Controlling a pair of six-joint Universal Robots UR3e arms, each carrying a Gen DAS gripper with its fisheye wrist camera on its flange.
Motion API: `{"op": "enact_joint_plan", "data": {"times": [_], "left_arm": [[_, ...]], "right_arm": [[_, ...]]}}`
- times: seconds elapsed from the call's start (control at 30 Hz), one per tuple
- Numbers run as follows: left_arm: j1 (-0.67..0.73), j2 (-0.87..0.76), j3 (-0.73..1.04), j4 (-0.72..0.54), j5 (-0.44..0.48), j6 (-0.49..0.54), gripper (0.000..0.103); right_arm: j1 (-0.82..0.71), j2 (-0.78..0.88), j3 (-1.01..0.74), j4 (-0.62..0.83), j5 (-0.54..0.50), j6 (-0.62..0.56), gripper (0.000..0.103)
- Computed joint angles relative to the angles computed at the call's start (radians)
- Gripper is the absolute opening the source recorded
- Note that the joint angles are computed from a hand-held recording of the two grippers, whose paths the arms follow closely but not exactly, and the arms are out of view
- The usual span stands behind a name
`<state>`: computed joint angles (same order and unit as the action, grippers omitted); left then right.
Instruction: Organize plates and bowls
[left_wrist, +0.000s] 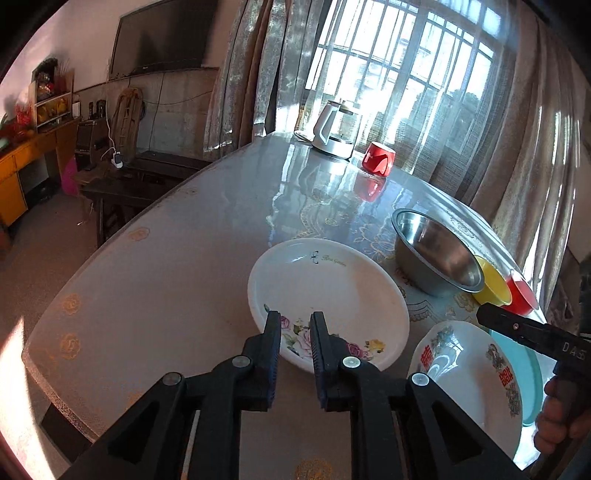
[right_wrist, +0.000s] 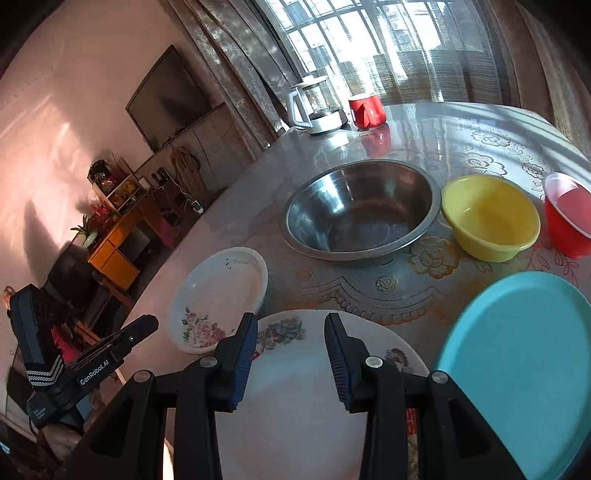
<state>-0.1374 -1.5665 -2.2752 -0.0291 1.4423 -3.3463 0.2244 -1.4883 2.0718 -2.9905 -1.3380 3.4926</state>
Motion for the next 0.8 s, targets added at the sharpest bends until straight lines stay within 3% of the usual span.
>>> {"op": "enact_joint_plan", "data": {"times": [0.23,0.63,0.8], "left_arm": [[0.1,-0.041,-0.018,0.029,-0.086,0.032,0.019],[0.092,-0.201,0.082,0.033,-0.123,0.049,0.023],[0.085,-0.247,0.113,0.031,-0.13,0.044,0.022]], "right_arm": [[0.069,0.234,-0.315,0.165,-0.041,-0.024,0.038],[0.092,0.431,-0.581,0.36,-0.1,-0.063,0.038],[0.09,0.483,-0.647,0.411,-0.068,-0.098,0.027]]}}
